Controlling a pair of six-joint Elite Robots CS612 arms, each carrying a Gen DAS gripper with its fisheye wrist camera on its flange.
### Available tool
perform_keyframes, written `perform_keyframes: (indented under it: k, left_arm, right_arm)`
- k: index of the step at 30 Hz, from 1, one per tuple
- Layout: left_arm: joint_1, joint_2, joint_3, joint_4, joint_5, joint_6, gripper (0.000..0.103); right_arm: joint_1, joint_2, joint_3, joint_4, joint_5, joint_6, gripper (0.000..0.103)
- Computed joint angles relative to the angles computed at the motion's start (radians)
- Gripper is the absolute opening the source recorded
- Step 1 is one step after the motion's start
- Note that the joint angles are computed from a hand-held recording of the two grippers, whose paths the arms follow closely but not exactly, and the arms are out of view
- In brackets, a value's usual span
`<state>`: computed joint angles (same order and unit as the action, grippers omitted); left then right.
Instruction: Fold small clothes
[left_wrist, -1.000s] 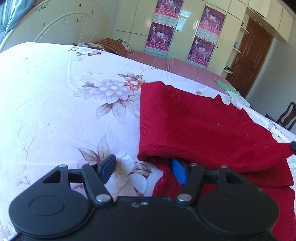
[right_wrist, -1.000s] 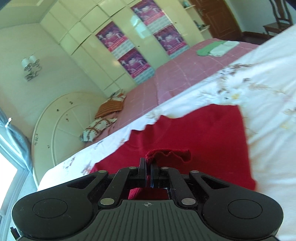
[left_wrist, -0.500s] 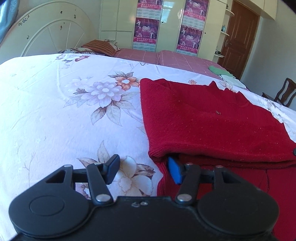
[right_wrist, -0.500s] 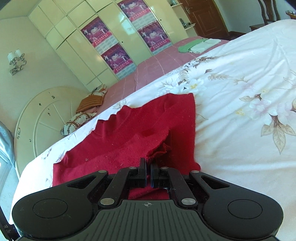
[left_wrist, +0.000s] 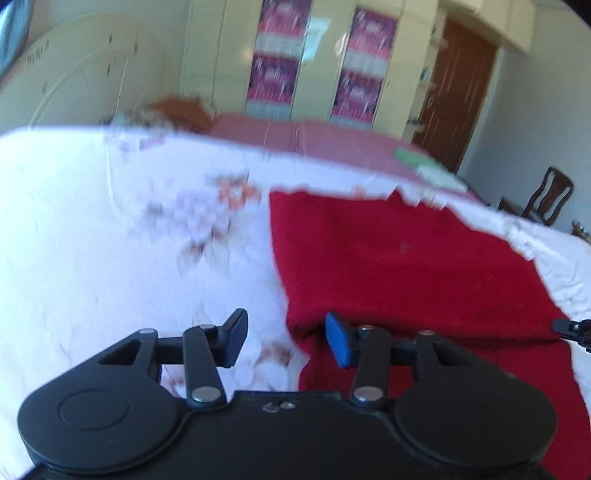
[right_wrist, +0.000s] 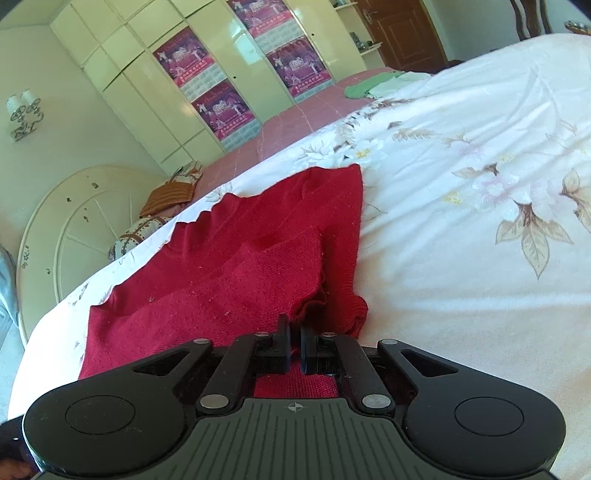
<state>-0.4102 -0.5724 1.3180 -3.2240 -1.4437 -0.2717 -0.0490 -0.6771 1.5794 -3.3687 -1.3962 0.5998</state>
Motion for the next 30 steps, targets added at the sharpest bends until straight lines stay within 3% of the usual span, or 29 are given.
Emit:
perform_keyframes:
  k: [3,5,9,12,15,17,19,20,22,24,26,28,30]
  left_arm:
    - [0.001,0.010,-0.011,-0.105,-0.092,0.048,0.055]
    - [0.000,0.032,-0.057,-0.058,-0.147,0.067,0.058]
    - [-0.004,0.069,-0.123,0.111,-0.130,0.071,0.058]
    - [-0.006,0.071,-0.106,0.092,-0.116,0.111,0.060]
    - [-0.001,0.060,-0.105,0.114,-0.136,0.124,0.058]
    - [0.010,0.060,-0.110,0.073,-0.156,0.095,0.063]
    - [0.018,0.075,-0.142,0.044,-0.163,0.078,0.069]
    - [0.022,0.087,-0.170,0.049,-0.167,0.079,0.069]
    - [0.029,0.118,-0.243,0.082,-0.184,0.094,0.069]
    - [0.034,0.160,-0.331,0.131,-0.205,0.117,0.070]
    - [0.043,0.213,-0.437,0.229,-0.232,0.131,0.070]
    - [0.049,0.257,-0.521,0.318,-0.214,0.128,0.070]
    - [0.060,0.278,-0.544,0.296,-0.225,0.113,0.070]
  right_arm:
    - [0.009,-0.024,0.023,-0.028,-0.079,-0.029,0.003]
    - [0.007,-0.026,0.025,-0.052,-0.072,-0.033,0.003]
    - [0.016,-0.012,-0.010,-0.025,-0.061,-0.111,0.003]
    - [0.020,0.000,-0.035,0.095,-0.083,-0.149,0.000]
    - [0.012,-0.011,-0.018,0.096,-0.092,-0.097,0.000]
    - [0.021,-0.021,-0.005,0.046,-0.183,-0.062,0.000]
    - [0.020,-0.022,-0.001,-0.007,-0.220,-0.033,0.000]
    - [0.017,-0.019,-0.006,-0.020,-0.214,-0.032,0.000]
    - [0.003,-0.003,-0.031,-0.024,-0.122,-0.044,0.000]
    - [0.004,0.017,-0.070,0.006,-0.074,-0.105,0.000]
    - [0.011,0.044,-0.118,0.057,-0.071,-0.153,0.000]
    - [0.014,0.067,-0.153,0.110,-0.095,-0.137,0.000]
    - [0.011,0.083,-0.161,0.085,-0.099,-0.108,0.000]
